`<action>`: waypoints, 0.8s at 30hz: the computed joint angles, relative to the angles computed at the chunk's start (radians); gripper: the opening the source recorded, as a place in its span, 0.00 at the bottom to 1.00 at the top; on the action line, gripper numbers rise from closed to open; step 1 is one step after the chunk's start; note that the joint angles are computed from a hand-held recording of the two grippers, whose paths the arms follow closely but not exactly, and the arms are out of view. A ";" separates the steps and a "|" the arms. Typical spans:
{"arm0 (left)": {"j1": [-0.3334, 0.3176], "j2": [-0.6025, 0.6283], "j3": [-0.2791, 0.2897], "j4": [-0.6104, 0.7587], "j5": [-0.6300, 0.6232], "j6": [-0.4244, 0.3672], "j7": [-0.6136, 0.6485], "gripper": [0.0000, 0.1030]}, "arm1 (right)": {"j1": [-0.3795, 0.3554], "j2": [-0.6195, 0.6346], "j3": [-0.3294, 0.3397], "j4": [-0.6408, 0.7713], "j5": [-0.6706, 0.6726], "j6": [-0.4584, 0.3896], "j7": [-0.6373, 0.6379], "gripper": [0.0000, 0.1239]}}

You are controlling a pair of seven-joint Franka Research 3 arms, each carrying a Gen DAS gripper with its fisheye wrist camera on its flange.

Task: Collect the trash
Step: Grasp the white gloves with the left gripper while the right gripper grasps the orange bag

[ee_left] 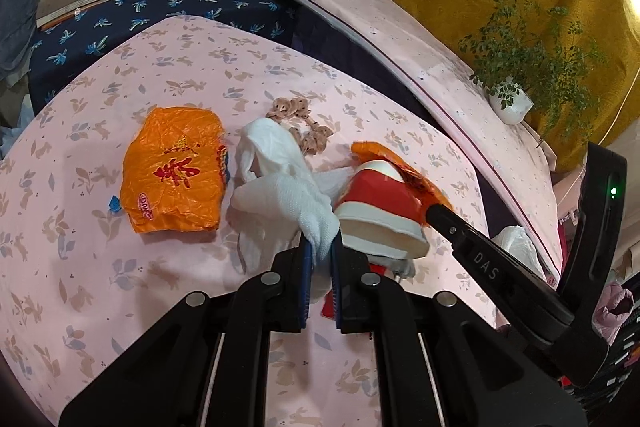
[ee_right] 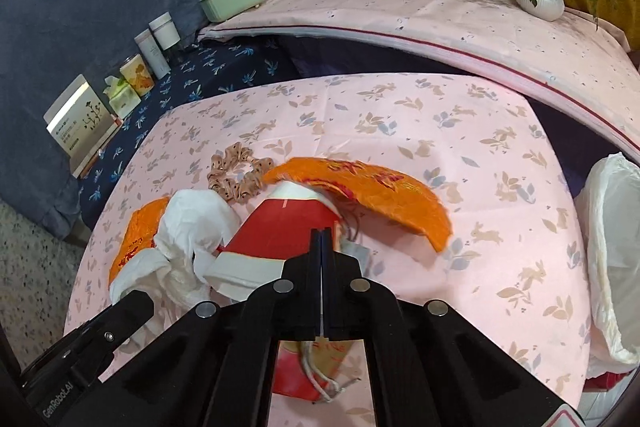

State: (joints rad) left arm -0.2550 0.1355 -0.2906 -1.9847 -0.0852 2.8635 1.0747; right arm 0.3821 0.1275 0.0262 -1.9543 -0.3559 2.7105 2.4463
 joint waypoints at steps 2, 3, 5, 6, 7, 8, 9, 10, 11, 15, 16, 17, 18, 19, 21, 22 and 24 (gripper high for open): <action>-0.005 -0.006 -0.002 0.002 0.004 0.001 -0.003 0.08 | -0.003 -0.022 -0.006 -0.020 -0.017 0.006 0.016 0.00; -0.008 -0.010 -0.003 0.003 0.008 0.004 -0.005 0.08 | -0.006 -0.034 -0.008 -0.031 -0.031 0.003 0.028 0.01; -0.017 -0.014 -0.002 0.016 0.026 0.003 -0.013 0.08 | -0.020 -0.056 -0.008 -0.055 -0.041 0.007 0.043 0.09; -0.022 -0.013 -0.001 0.025 0.036 0.001 -0.017 0.08 | -0.028 -0.063 -0.007 -0.064 -0.052 0.002 0.051 0.14; -0.024 -0.012 -0.003 0.035 0.039 0.001 -0.014 0.08 | -0.035 -0.071 -0.006 -0.073 -0.074 -0.001 0.066 0.25; -0.026 -0.009 -0.006 0.048 0.036 0.003 -0.007 0.08 | -0.042 -0.077 -0.004 -0.081 -0.093 0.001 0.077 0.35; -0.025 -0.005 -0.011 0.061 0.027 0.006 0.007 0.08 | -0.049 -0.081 -0.002 -0.088 -0.113 0.002 0.085 0.38; -0.026 0.001 -0.014 0.075 0.023 0.006 0.014 0.08 | -0.055 -0.081 0.001 -0.092 -0.122 0.001 0.080 0.40; -0.028 0.009 -0.016 0.094 0.022 0.004 0.020 0.08 | -0.061 -0.079 0.005 -0.093 -0.120 0.001 0.064 0.40; -0.031 0.061 -0.022 0.181 0.026 -0.014 0.039 0.08 | -0.078 -0.046 0.012 -0.089 -0.030 0.031 -0.026 0.41; -0.032 0.075 -0.022 0.203 0.032 -0.019 0.039 0.08 | -0.079 -0.036 0.011 -0.085 -0.006 0.040 -0.045 0.41; -0.034 0.086 -0.021 0.218 0.040 -0.023 0.039 0.08 | -0.080 -0.020 0.011 -0.076 0.024 0.048 -0.069 0.41; -0.039 0.097 -0.016 0.233 0.056 -0.026 0.031 0.08 | -0.079 -0.006 0.007 -0.066 0.044 0.053 -0.083 0.41; -0.044 0.109 -0.011 0.249 0.072 -0.033 0.022 0.08 | -0.077 0.007 0.004 -0.057 0.062 0.056 -0.095 0.41; -0.040 0.135 -0.015 0.279 0.075 -0.047 0.025 0.08 | -0.070 0.032 -0.007 -0.039 0.092 0.060 -0.112 0.41; -0.040 0.143 -0.015 0.290 0.079 -0.054 0.024 0.08 | -0.067 0.042 -0.013 -0.031 0.104 0.059 -0.120 0.37; -0.041 0.162 -0.012 0.311 0.091 -0.071 0.018 0.08 | -0.066 0.055 -0.016 -0.024 0.141 0.064 -0.156 0.16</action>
State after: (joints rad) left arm -0.2961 0.2970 -0.3028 -1.6740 0.0057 2.7921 1.0931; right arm 0.3160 0.1822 0.0104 -1.9786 -0.2145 2.7748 2.2903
